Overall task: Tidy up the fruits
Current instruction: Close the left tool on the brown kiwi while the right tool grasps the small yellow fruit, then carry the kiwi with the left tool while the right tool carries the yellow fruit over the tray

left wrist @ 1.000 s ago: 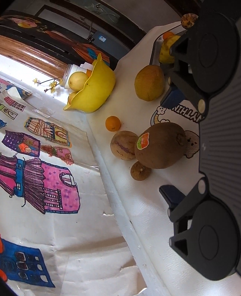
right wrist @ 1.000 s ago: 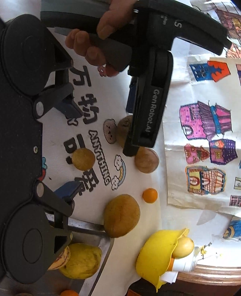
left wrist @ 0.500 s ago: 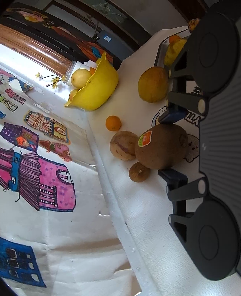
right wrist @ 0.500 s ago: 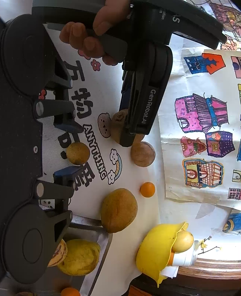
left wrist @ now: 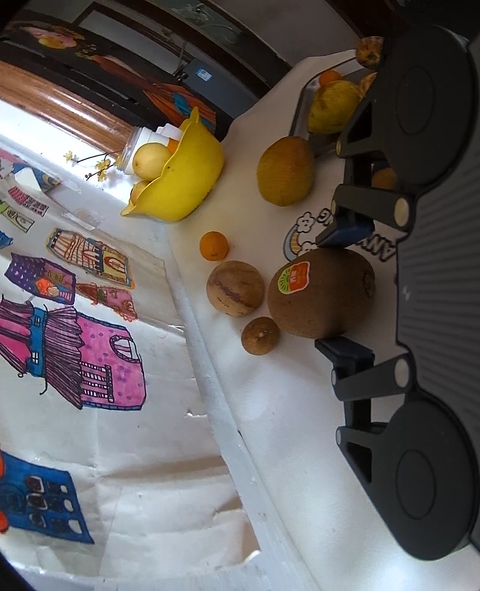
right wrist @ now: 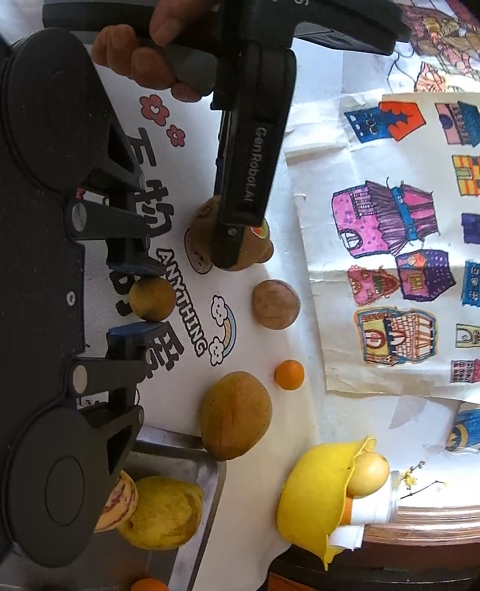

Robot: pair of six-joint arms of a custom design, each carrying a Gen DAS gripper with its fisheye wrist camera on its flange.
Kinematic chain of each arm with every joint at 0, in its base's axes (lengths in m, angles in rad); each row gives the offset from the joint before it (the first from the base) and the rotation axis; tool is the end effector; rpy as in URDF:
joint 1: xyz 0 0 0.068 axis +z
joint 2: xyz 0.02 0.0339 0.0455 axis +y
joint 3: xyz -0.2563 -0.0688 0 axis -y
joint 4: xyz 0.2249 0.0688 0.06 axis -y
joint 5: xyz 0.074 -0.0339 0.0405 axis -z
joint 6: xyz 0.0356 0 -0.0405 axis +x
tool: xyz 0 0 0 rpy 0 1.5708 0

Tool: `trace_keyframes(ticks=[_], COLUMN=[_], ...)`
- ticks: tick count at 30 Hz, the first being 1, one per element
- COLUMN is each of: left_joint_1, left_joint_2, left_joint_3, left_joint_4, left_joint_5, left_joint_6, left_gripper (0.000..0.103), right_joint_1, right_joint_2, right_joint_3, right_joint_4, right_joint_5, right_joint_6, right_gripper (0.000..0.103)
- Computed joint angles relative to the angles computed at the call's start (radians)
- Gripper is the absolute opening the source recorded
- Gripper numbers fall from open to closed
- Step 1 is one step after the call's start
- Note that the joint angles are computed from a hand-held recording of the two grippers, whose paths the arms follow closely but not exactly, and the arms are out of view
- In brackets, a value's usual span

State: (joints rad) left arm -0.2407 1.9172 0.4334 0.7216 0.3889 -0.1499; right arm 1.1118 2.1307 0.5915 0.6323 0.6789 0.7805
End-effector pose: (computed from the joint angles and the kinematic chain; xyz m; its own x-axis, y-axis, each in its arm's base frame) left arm 0.2529 -0.0760 0.0619 -0.7358 0.0383 -0.6761 0.3813 0.8485 -0.3669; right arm 0.1467 0.2464 0.0277 -0.6183 -0.0150 -0.7858 -0.1284 0.9883 0.0822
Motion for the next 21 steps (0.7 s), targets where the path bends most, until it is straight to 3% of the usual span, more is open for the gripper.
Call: trace_keyframes(ticks=[13,21], left_joint_1=[0.03,-0.032], left_joint_2=[-0.112,-0.197], left_joint_3=[-0.139,-0.228], left_joint_4=[-0.011,-0.007], left_joint_5=[0.055,0.054], left_joint_6=[0.059,0.029], left_gripper=[0.055,0.055], right_joint_1=[0.179,0.332], right_joint_2=[-0.105,-0.187], right_joint_3=[-0.093,-0.138], right_joint_4=[-0.115,-0.313], right_joint_5=[0.1,0.224], right_joint_6=[0.193,0.425], right_gripper=[0.028,0.028])
